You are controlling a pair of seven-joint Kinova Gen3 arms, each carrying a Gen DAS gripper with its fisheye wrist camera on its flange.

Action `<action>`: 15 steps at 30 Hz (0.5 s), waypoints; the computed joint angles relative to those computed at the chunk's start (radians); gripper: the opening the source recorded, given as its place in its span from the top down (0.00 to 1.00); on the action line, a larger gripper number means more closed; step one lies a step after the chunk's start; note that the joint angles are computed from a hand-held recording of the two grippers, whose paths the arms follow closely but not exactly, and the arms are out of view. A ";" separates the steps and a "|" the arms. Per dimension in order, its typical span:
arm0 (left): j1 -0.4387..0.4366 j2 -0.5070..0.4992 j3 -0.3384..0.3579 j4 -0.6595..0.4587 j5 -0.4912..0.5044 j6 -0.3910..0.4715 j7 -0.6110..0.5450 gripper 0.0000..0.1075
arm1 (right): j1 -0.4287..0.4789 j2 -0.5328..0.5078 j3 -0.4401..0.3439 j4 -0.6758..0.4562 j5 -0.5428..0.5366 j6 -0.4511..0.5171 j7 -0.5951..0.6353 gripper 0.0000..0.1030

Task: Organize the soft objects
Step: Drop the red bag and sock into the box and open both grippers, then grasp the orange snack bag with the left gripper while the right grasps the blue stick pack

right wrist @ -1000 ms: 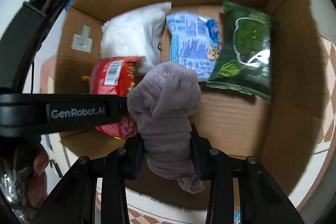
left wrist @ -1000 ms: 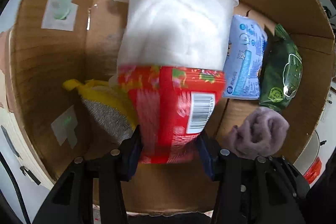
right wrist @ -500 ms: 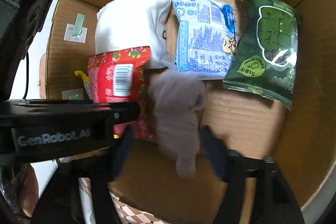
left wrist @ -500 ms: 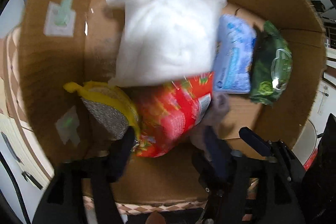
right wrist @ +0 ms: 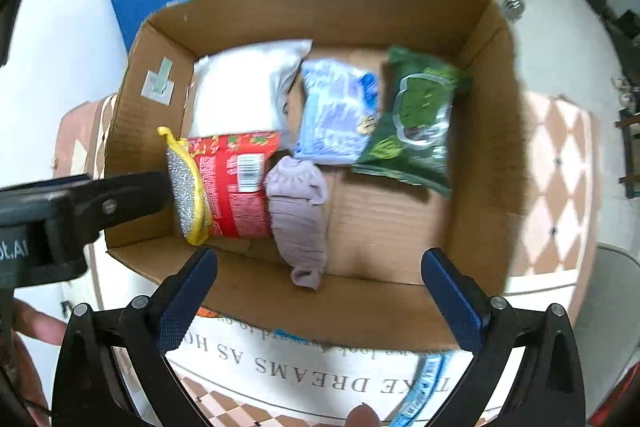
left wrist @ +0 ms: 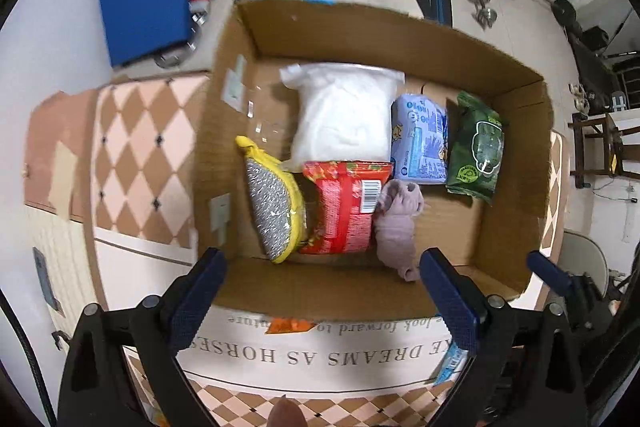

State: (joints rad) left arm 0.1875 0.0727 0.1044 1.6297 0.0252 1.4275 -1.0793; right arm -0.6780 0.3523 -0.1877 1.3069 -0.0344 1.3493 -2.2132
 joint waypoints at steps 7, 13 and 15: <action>0.043 -0.098 0.039 0.028 -0.113 0.011 0.085 0.08 | -0.035 -0.110 -0.010 0.033 0.051 0.007 -0.091 0.00; 0.093 -0.212 0.125 0.141 -0.223 0.016 0.178 0.08 | -0.076 -0.210 -0.048 0.126 0.117 -0.005 -0.190 0.00; 0.099 -0.230 0.144 0.202 -0.226 0.002 0.194 0.08 | -0.079 -0.258 -0.066 0.190 0.128 -0.009 -0.235 0.00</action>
State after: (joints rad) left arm 0.2863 -0.1570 0.2479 1.8313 -0.2009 1.4296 -0.8849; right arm -0.7567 0.0945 -0.2533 1.4969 0.0939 1.3399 -2.4483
